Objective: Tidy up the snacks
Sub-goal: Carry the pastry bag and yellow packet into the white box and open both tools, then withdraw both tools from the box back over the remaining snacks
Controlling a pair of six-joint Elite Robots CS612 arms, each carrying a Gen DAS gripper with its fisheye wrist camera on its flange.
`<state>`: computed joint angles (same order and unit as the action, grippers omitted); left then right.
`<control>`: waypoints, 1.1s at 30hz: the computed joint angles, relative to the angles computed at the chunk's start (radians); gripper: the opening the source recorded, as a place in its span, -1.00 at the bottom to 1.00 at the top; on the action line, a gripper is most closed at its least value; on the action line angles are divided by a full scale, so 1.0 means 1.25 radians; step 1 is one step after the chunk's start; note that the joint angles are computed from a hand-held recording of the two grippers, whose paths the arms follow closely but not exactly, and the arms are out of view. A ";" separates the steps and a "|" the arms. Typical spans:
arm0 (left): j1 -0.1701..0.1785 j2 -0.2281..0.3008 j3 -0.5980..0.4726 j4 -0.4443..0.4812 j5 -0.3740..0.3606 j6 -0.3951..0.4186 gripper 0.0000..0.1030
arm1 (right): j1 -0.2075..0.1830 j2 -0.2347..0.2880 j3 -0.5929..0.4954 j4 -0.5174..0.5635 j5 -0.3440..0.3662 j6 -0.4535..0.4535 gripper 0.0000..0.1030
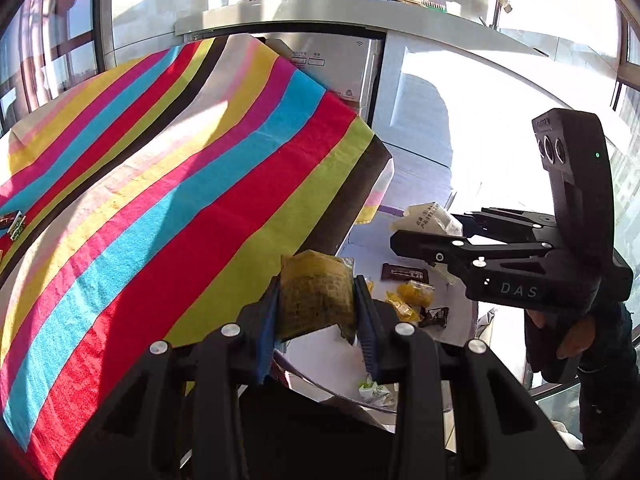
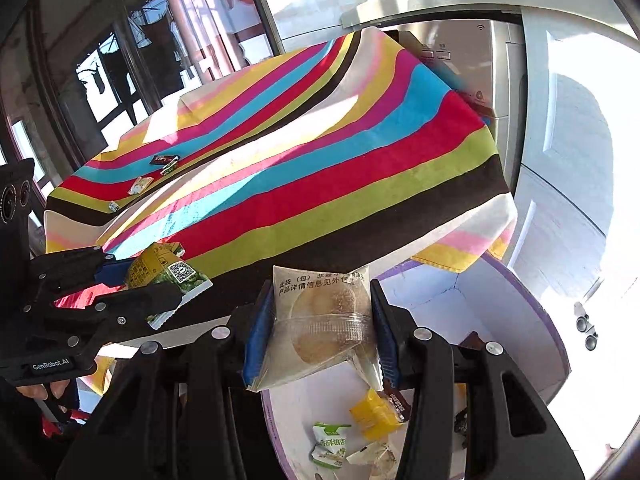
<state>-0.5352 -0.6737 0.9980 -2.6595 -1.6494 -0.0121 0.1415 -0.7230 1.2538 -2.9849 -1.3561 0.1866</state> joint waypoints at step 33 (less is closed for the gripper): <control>0.121 -0.123 0.246 -0.110 0.322 -0.390 0.95 | 0.100 0.103 -0.236 0.181 0.053 -0.228 0.70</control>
